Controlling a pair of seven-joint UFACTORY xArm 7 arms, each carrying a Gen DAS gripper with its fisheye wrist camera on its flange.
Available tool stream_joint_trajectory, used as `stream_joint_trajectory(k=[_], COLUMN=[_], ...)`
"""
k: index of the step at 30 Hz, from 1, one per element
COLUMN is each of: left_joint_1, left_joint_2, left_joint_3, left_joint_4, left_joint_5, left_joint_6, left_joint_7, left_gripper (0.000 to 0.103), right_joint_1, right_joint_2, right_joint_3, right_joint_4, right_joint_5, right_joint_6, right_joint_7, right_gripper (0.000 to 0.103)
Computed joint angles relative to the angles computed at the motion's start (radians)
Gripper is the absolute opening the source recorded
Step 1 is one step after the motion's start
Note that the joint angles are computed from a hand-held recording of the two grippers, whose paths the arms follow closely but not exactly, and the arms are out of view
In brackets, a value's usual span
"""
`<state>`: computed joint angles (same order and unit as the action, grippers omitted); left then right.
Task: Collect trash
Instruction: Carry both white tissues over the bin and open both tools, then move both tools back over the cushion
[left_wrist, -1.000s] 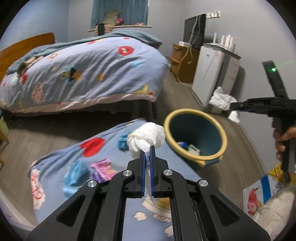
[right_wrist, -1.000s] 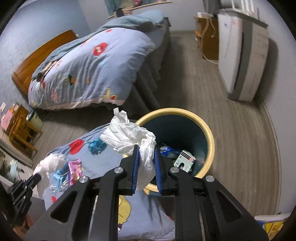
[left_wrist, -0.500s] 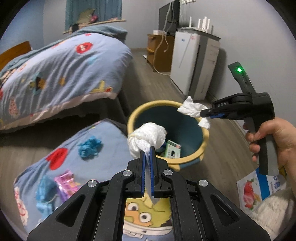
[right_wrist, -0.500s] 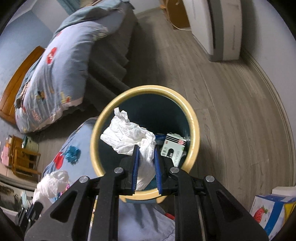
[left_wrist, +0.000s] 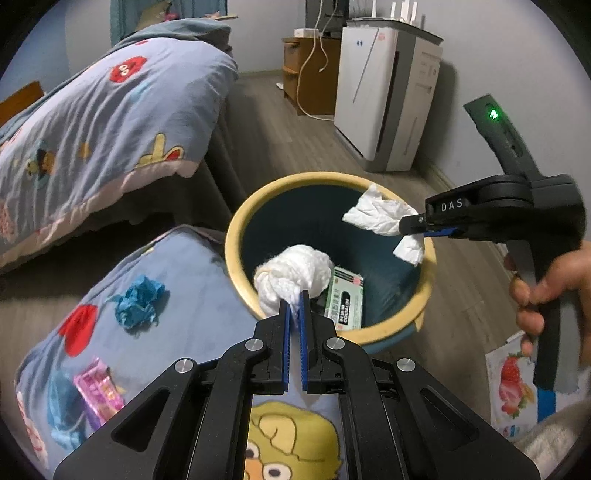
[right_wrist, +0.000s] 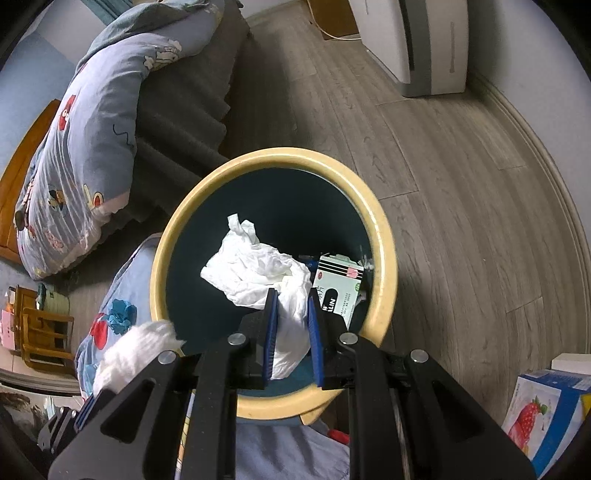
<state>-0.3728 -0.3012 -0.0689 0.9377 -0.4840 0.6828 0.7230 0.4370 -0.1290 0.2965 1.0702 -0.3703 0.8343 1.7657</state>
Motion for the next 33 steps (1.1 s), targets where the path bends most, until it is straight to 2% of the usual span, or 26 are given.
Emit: stream_joint_trajectory(k=[7, 10, 16, 20, 24, 26, 28, 31, 33], left_joint_1=[-0.012, -0.017, -0.017, -0.015, -0.014, -0.013, -0.016, -0.015, -0.01], left_joint_2=[0.043, 0.051, 0.044, 0.039, 0.037, 0.035, 0.027, 0.02, 0.015], left_joint_3=[-0.023, -0.026, -0.031, -0.029, -0.03, -0.031, -0.028, -0.024, -0.023], left_joint_4=[0.017, 0.019, 0.007, 0.007, 0.009, 0.01, 0.003, 0.0, 0.0], left_joint_5=[0.01, 0.003, 0.02, 0.028, 0.04, 0.047, 0.043, 0.051, 0.062], left_joint_6=[-0.037, -0.044, -0.049, -0.052, -0.059, -0.063, -0.077, -0.081, -0.084], left_joint_7=[-0.001, 0.001, -0.013, -0.025, -0.033, -0.041, -0.039, -0.042, -0.052], left_gripper=[0.005, 0.006, 0.012, 0.019, 0.021, 0.03, 0.043, 0.046, 0.054], right_joint_1=[0.002, 0.002, -0.001, -0.002, 0.001, 0.003, 0.004, 0.004, 0.006], right_joint_2=[0.028, 0.022, 0.014, 0.013, 0.018, 0.018, 0.017, 0.018, 0.023], right_joint_3=[-0.008, -0.01, -0.011, -0.007, -0.004, -0.005, -0.004, -0.004, -0.003], right_joint_4=[0.036, 0.03, 0.018, 0.024, 0.037, 0.039, 0.042, 0.052, 0.066], right_joint_5=[-0.039, -0.042, -0.03, -0.035, -0.041, -0.04, -0.04, -0.039, -0.042], right_joint_6=[0.007, 0.008, -0.004, -0.002, 0.01, 0.009, 0.014, 0.023, 0.033], right_joint_7=[-0.01, -0.001, 0.0, 0.01, 0.012, 0.012, 0.009, 0.006, 0.001], right_gripper=[0.017, 0.027, 0.029, 0.037, 0.037, 0.037, 0.037, 0.038, 0.046])
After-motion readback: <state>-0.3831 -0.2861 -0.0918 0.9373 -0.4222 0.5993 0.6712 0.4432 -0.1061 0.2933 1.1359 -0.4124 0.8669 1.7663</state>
